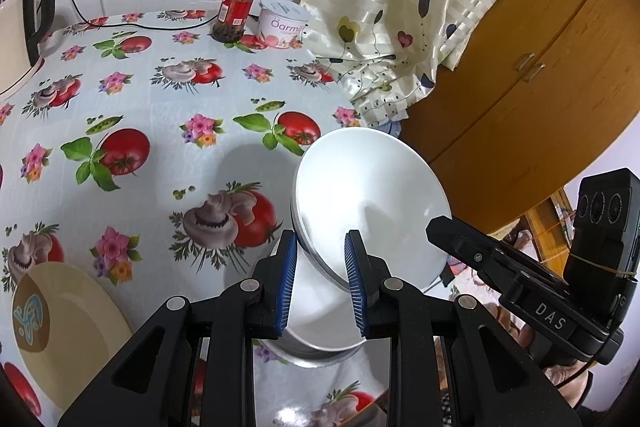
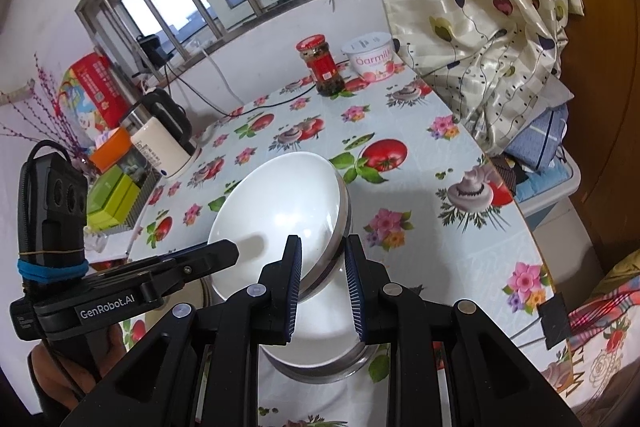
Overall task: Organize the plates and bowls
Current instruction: 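Carry the bowl over the stacked bowls and lower it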
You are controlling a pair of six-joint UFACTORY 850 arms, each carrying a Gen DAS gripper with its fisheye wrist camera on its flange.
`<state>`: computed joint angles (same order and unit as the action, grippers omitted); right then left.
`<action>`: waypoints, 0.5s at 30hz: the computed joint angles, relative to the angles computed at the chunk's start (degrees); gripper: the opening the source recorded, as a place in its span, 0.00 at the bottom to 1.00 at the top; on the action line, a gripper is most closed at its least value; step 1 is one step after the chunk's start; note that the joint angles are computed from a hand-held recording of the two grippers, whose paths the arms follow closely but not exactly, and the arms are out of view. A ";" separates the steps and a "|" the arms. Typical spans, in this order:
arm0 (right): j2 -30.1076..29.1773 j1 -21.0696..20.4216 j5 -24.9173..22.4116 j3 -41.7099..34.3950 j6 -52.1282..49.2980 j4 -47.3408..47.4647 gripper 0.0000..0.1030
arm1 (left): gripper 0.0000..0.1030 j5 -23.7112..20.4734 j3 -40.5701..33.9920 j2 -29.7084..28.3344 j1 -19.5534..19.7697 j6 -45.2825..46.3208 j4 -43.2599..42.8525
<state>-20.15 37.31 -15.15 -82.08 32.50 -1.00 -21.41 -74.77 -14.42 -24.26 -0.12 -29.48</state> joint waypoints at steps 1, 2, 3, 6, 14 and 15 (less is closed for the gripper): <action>0.08 0.08 -0.04 0.20 0.22 -0.05 0.21 | 0.25 -0.12 0.12 0.12 -0.12 -0.73 0.84; 0.19 0.19 -0.12 0.54 0.31 0.11 0.21 | 0.25 -0.20 0.27 0.26 -0.17 -1.06 1.27; 0.27 0.21 -0.13 0.80 -0.08 0.79 0.21 | 0.25 -0.24 0.50 0.41 -0.24 -1.27 1.50; 0.32 0.07 -0.26 1.42 -2.01 3.72 0.21 | 0.25 -0.46 0.90 0.65 -0.40 -1.69 1.79; 0.56 0.36 -0.95 2.71 -3.87 6.01 0.21 | 0.25 -0.71 2.37 1.10 -1.10 -4.06 3.69; 0.56 0.35 -1.00 2.83 -4.06 6.22 0.21 | 0.25 -0.70 2.52 1.10 -1.17 -4.14 3.75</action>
<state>-19.59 37.66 -16.15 -79.25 28.44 5.22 -22.11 -72.25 -13.32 -25.43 -4.26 -25.73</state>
